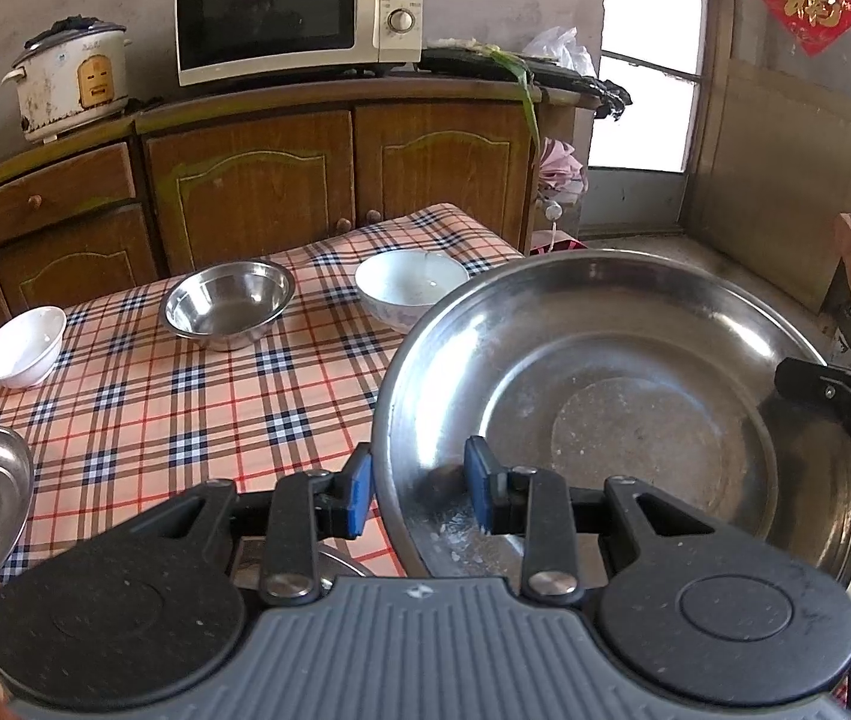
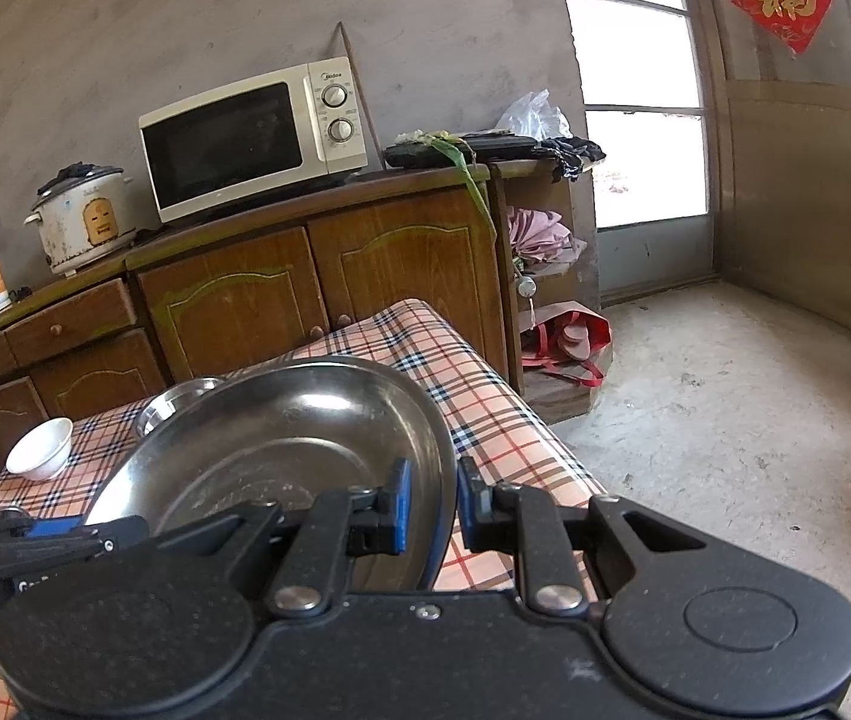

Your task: Organize plates and bowls

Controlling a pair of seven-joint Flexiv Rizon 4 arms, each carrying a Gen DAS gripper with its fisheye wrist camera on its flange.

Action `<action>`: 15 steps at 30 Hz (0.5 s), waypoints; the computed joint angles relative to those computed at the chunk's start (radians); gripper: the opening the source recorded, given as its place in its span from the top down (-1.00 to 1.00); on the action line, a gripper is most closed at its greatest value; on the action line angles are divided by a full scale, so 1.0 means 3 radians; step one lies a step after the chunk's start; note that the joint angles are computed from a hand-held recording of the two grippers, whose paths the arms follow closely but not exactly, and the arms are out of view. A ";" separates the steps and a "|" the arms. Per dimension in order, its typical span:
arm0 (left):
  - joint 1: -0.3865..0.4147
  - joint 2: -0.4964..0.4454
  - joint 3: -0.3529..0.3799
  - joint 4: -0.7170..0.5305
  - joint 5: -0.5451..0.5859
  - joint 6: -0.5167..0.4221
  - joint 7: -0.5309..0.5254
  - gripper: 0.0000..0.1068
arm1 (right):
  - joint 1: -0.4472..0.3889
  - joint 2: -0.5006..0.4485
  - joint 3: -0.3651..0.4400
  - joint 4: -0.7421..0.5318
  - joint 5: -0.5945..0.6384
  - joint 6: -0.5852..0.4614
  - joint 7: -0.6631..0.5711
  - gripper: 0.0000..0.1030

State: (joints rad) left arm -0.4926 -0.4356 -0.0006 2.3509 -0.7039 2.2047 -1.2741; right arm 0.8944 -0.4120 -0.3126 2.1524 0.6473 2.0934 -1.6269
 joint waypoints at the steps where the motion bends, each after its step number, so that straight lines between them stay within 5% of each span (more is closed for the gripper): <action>1: -0.0001 0.0000 0.0002 0.0001 -0.0004 -0.0002 0.0002 0.39 | -0.0002 0.0001 -0.0002 -0.0004 -0.0005 -0.0012 -0.0003 0.58; 15: 0.0029 0.0016 0.0019 0.0073 0.0034 -0.0006 -0.0027 0.40 | 0.0032 -0.0040 0.0005 0.0025 -0.0104 -0.0046 0.0087 0.58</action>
